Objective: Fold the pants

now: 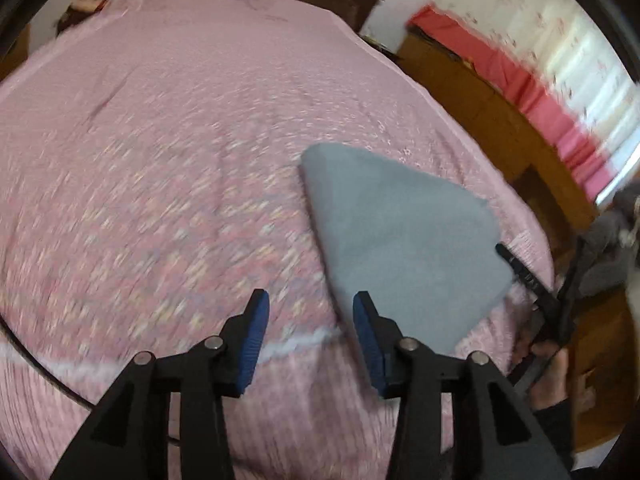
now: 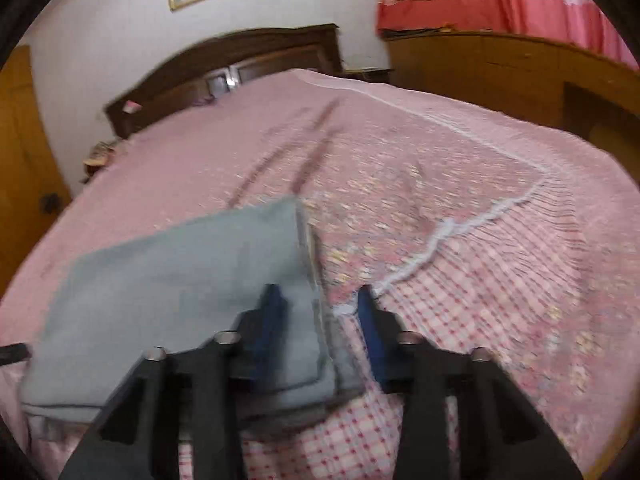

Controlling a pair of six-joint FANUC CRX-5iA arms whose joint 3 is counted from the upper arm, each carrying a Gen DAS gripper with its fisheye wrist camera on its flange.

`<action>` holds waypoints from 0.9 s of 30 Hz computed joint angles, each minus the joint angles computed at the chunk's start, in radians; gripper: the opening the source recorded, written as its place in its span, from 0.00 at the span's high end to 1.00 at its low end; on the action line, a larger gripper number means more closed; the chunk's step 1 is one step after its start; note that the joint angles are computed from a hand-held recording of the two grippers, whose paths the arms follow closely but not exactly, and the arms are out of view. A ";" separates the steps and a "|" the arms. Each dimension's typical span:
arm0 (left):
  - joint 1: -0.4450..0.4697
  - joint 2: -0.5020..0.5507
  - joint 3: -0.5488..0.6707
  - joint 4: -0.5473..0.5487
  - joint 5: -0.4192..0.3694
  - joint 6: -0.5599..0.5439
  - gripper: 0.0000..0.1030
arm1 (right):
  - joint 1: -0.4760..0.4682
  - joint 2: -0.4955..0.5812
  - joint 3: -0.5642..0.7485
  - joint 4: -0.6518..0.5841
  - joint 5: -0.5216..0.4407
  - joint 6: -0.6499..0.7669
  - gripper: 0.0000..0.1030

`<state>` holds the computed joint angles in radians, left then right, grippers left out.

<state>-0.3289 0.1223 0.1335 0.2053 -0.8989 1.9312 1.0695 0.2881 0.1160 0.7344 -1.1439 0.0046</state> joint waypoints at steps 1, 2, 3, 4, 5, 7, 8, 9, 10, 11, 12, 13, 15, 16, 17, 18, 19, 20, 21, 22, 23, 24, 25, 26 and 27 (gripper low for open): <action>0.009 -0.018 -0.027 0.028 0.011 -0.013 0.56 | 0.015 0.004 0.021 0.008 -0.010 0.004 0.59; 0.013 -0.036 -0.059 0.063 0.036 -0.041 0.56 | 0.030 -0.005 0.016 0.034 0.010 -0.002 0.59; 0.017 -0.052 -0.095 0.130 0.064 -0.108 0.56 | 0.052 -0.014 0.013 0.070 0.035 -0.010 0.59; 0.019 -0.059 -0.123 0.197 0.074 -0.174 0.56 | 0.068 -0.028 0.002 0.109 0.086 -0.019 0.59; 0.016 -0.060 -0.141 0.247 0.081 -0.223 0.53 | 0.083 -0.047 -0.013 0.122 0.166 -0.027 0.59; 0.000 -0.052 -0.167 0.337 0.077 -0.335 0.48 | 0.099 -0.060 -0.001 0.032 0.292 0.018 0.59; -0.015 -0.047 -0.169 0.334 0.073 -0.359 0.47 | 0.104 -0.055 0.010 -0.002 0.312 0.039 0.59; -0.024 -0.044 -0.171 0.323 0.074 -0.366 0.47 | 0.111 -0.046 0.023 -0.025 0.320 0.057 0.59; -0.039 -0.041 -0.172 0.300 0.081 -0.351 0.47 | 0.114 -0.023 0.060 -0.087 0.306 0.101 0.59; -0.050 -0.035 -0.174 0.285 0.087 -0.339 0.47 | 0.101 -0.007 0.093 -0.169 0.309 0.146 0.59; -0.059 -0.033 -0.180 0.265 0.102 -0.327 0.48 | 0.085 -0.001 0.105 -0.227 0.327 0.170 0.59; -0.064 -0.035 -0.191 0.256 0.126 -0.330 0.48 | 0.069 -0.005 0.099 -0.289 0.375 0.162 0.59; -0.068 -0.046 -0.237 0.301 0.202 -0.352 0.49 | 0.048 -0.011 0.075 -0.316 0.433 0.124 0.59; -0.068 -0.050 -0.263 0.348 0.240 -0.371 0.49 | 0.036 -0.011 0.064 -0.330 0.458 0.102 0.59; -0.067 -0.065 -0.313 0.442 0.291 -0.424 0.49 | 0.029 -0.013 0.055 -0.338 0.476 0.087 0.59; -0.074 -0.081 -0.374 0.573 0.349 -0.506 0.49 | 0.035 -0.012 0.055 -0.334 0.484 0.062 0.60; -0.084 -0.092 -0.415 0.681 0.388 -0.570 0.49 | 0.022 -0.012 0.043 -0.345 0.514 0.045 0.61; -0.091 -0.096 -0.434 0.736 0.405 -0.605 0.49 | 0.018 -0.013 0.034 -0.344 0.530 0.029 0.65; -0.094 -0.095 -0.437 0.739 0.408 -0.608 0.50 | 0.020 -0.022 0.015 -0.330 0.542 0.001 0.72; -0.092 -0.088 -0.420 0.690 0.400 -0.578 0.56 | 0.020 -0.031 -0.011 -0.314 0.554 -0.025 0.76; -0.087 -0.080 -0.395 0.620 0.377 -0.525 0.58 | 0.026 -0.041 -0.031 -0.298 0.559 -0.047 0.82; -0.093 -0.066 -0.377 0.589 0.361 -0.494 0.58 | 0.029 -0.049 -0.047 -0.283 0.568 -0.067 0.83; -0.101 -0.063 -0.381 0.592 0.358 -0.487 0.58 | 0.030 -0.058 -0.071 -0.258 0.593 -0.100 0.83; -0.111 -0.067 -0.387 0.587 0.369 -0.480 0.57 | 0.030 -0.061 -0.078 -0.245 0.599 -0.112 0.83; -0.116 -0.068 -0.379 0.548 0.376 -0.456 0.57 | 0.033 -0.060 -0.079 -0.237 0.594 -0.111 0.83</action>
<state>-0.4449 0.0544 -0.2458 0.7534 -0.5226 1.4757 1.1028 0.2284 0.0374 0.4977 -0.5497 -0.1062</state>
